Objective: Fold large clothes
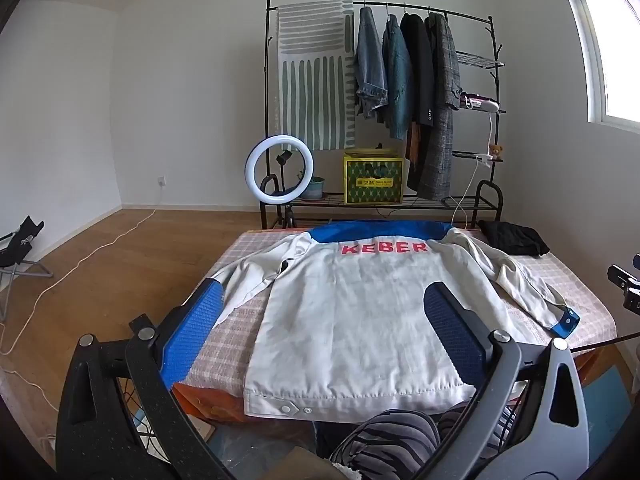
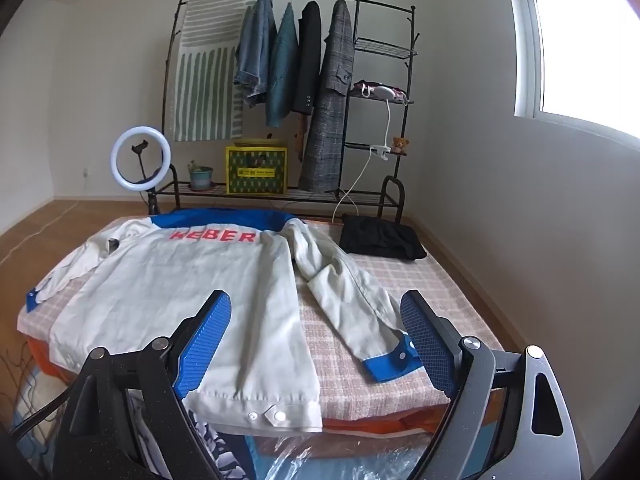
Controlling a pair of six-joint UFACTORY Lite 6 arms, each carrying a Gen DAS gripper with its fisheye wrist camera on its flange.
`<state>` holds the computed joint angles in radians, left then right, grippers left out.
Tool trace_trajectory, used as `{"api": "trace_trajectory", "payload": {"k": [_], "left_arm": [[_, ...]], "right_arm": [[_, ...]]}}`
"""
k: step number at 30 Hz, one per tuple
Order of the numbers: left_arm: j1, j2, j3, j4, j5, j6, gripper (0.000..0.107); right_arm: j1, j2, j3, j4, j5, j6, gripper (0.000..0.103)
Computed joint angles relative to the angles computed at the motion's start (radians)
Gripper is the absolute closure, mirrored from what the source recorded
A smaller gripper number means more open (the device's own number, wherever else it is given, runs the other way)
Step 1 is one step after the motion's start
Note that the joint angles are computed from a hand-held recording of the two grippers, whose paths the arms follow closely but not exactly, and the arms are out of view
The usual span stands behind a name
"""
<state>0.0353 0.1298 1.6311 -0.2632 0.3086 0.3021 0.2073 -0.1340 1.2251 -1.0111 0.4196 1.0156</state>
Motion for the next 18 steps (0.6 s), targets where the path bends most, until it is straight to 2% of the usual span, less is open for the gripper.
{"api": "trace_trajectory", "payload": {"k": [2,4,7,18], "left_arm": [[-0.014,-0.014,-0.012,0.043,-0.007,-0.048,0.005],[-0.022,-0.011,0.043,0.083,0.044,-0.095,0.005],[-0.033,-0.019,0.055,0.124,0.059,-0.139,0.005],[-0.019,-0.010,0.066,0.087,0.062,-0.106,0.005]], "right_arm": [[0.010,-0.007,-0.004,0.002,0.013,0.005,0.016],[0.013,0.006,0.039,0.057,0.035,-0.052,0.016],[0.043,0.037,0.084,0.056,0.077,-0.041,0.016],[0.054,0.036,0.077,0.030,0.086,-0.009,0.016]]}}
